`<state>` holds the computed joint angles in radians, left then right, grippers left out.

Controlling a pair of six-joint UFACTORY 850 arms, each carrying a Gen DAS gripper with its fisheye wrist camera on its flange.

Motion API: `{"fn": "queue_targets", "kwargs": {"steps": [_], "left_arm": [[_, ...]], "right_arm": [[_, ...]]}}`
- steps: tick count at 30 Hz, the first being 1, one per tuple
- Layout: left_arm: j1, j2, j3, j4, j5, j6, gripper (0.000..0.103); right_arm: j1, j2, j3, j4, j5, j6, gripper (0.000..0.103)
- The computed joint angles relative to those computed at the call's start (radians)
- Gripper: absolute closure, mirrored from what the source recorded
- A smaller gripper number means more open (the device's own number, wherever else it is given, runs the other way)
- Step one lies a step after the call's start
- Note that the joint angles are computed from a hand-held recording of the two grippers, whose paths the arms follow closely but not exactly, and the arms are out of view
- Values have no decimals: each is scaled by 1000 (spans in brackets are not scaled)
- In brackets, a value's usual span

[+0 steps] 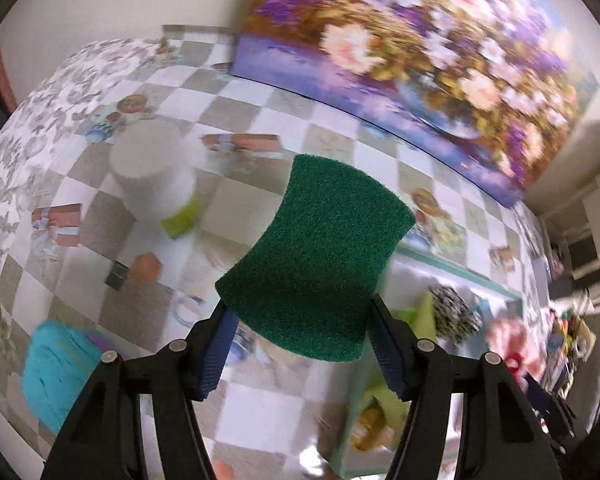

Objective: Organize soft objects
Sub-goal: 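Carry the sponge and toy into the tray and open both grippers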

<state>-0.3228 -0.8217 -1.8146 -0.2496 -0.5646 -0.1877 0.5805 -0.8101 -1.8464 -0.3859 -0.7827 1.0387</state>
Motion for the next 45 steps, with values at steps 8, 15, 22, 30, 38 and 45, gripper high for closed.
{"fn": "queue_targets", "kwargs": {"steps": [8,15,22,30,38,45], "left_arm": [[-44,39,30,-88,4,132,37],[-78,46,36,-111,-19,188,37],[-109,17,18,-197,-84,278,37],[-110,-43,-32,-279,-197,314,36],[-100,-36,-20,-304,-213,327,28],[-96,0,18,-268,-171,317,28]], "right_arm": [[-9,48,96,35,21,5,43],[-16,77,153,56,30,3,43],[-25,69,166,111,23,-38,43],[-35,61,169,150,15,-61,43],[-32,59,165,144,4,-58,43],[-24,45,146,134,-33,-55,39]]}}
